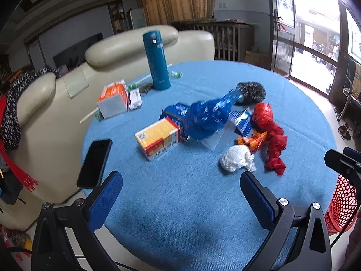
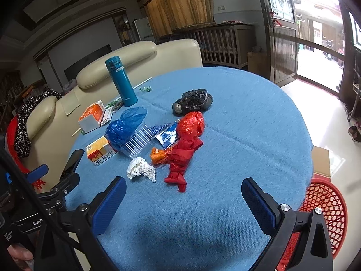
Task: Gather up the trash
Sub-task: 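Grasp the white foil ball with the left tool while the right tool grasps the red plastic strip, then carry both items over the red basket and open both tools to drop them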
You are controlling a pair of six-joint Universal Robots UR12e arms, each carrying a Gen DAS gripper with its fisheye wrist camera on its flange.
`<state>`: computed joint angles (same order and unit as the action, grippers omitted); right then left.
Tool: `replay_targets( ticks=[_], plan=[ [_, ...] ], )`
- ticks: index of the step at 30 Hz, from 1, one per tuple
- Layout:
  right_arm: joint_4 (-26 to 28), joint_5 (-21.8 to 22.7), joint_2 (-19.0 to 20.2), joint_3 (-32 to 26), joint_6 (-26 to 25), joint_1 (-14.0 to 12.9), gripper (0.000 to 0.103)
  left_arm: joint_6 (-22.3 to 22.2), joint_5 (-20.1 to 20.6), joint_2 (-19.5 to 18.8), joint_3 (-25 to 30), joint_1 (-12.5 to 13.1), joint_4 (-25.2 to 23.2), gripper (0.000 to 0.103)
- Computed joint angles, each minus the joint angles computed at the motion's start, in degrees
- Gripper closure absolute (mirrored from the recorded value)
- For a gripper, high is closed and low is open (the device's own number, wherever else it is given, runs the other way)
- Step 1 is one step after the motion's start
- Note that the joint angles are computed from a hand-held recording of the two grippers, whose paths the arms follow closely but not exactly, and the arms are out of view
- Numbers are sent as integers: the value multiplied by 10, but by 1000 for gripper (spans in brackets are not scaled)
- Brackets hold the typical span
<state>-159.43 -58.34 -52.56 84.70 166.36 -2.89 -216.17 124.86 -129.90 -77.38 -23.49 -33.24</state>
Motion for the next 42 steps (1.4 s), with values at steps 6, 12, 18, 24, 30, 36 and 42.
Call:
replay_targets(
  ticks=[6, 12, 18, 24, 30, 36, 42],
  plan=[
    [71, 45, 43, -58, 14, 5, 7, -30, -36, 0, -7, 18, -25, 0],
    [140, 38, 91, -134, 53, 16, 23, -10, -76, -3, -7, 29, -4, 0],
    [228, 55, 129, -196, 65, 22, 61, 17, -139, -12, 4, 38, 20, 0],
    [209, 78, 119, -170, 62, 6, 66, 39, -225, -37, 43, 49, 18, 0],
    [157, 97, 88, -117, 68, -24, 66, 49, -254, -78, 101, 50, 8, 8],
    [112, 98, 68, -76, 86, -51, 66, 13, -279, -99, 132, 55, -42, 45],
    [108, 92, 56, -56, 82, -63, 66, -8, -287, -89, 106, 56, -7, 57]
  ],
)
